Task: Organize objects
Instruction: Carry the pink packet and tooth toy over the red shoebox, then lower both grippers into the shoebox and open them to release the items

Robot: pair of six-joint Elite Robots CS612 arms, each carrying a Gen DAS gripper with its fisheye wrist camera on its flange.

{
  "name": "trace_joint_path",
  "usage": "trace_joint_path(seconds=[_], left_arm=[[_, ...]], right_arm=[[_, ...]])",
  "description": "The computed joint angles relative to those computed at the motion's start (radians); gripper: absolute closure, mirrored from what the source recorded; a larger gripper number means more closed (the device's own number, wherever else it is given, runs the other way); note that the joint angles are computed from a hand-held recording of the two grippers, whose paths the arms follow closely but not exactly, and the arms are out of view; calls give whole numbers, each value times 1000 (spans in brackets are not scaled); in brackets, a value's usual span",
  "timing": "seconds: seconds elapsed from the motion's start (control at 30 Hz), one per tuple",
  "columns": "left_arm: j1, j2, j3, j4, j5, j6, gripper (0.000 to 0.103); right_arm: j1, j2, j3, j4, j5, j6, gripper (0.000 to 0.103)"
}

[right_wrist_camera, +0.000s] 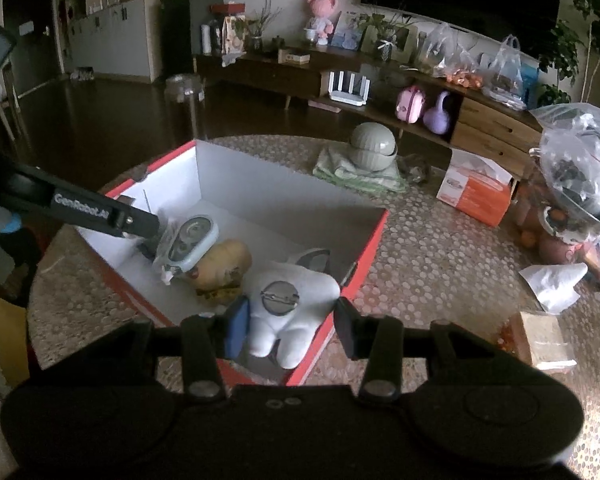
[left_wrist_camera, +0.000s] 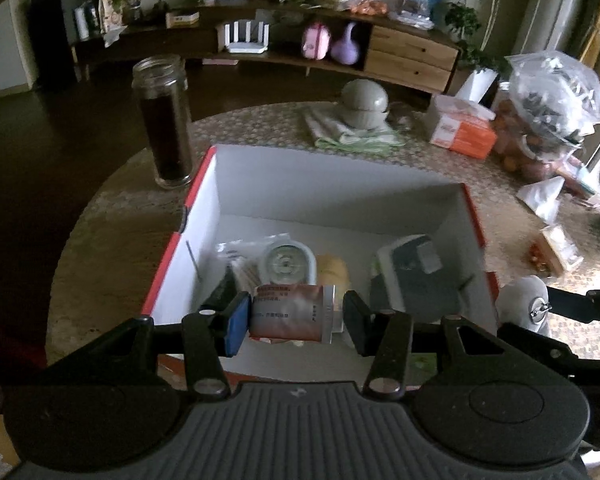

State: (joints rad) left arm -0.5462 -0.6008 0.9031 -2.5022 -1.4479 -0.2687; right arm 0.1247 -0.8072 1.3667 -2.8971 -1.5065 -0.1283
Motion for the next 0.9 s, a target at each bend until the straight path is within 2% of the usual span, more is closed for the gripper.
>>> trace_joint_path(seconds=[0.2,0.43,0.73,0.9], left_arm=[[1,44,-65,67,80,27,54],[11,102,-157,164,84,23,54],[11,149,-229,221,86,54,54],[12,150,-226,212,85,63,54]], right_arm=[[18,49,-71,56,-45,-20,58],[34,104,-152,134,-75,-24,57],[39,144,-208,202,-76,-8,56],[41,156,-226,219,-81,-17,56]])
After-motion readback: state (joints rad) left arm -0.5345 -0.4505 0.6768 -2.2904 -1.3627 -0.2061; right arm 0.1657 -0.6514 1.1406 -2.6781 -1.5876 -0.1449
